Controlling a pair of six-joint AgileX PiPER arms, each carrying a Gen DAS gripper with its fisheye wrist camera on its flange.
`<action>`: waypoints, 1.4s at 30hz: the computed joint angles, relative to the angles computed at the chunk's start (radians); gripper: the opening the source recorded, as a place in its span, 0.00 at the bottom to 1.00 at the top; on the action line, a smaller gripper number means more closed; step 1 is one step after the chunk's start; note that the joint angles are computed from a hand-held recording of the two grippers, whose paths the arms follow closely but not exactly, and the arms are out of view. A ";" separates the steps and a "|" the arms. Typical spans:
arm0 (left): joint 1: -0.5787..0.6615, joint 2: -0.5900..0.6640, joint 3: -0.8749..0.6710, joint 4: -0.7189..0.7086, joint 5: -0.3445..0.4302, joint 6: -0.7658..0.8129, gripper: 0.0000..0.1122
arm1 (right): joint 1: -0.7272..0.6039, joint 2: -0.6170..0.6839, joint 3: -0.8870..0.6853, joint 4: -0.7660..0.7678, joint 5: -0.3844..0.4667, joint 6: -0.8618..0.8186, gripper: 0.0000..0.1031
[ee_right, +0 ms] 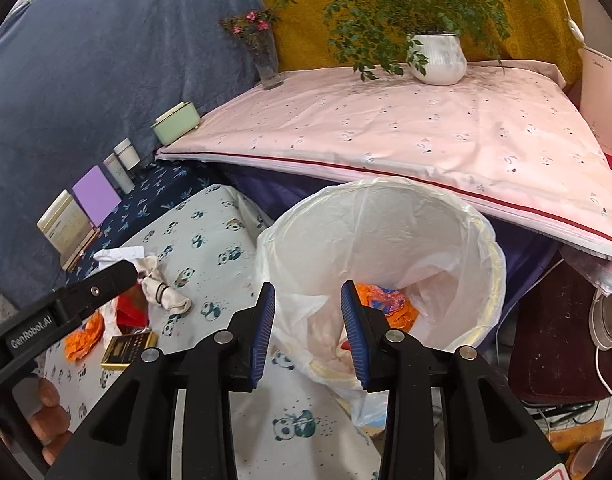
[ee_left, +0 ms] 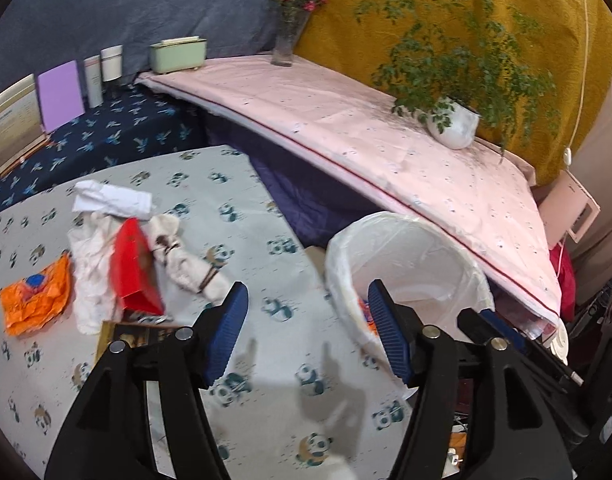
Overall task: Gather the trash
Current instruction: 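Move both tools back to the table, left tool toward the grey cloth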
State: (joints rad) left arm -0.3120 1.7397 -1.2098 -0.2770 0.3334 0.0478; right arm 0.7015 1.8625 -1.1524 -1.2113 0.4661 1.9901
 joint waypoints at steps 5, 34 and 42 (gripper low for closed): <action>0.040 -0.037 0.072 0.077 -0.022 -0.076 0.56 | 0.030 0.027 -0.046 0.041 0.002 -0.057 0.33; 0.271 0.061 0.244 -0.069 -0.011 0.001 0.52 | 0.148 0.279 -0.374 0.425 -0.010 -0.510 0.33; 0.372 0.047 0.253 -0.282 0.045 0.295 0.07 | 0.153 0.369 -0.528 0.583 0.025 -0.708 0.33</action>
State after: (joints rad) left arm 0.0598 1.7864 -0.9570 -0.5586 0.3789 0.3429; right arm 0.8545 2.2311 -1.6807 -0.6286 0.4908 1.2822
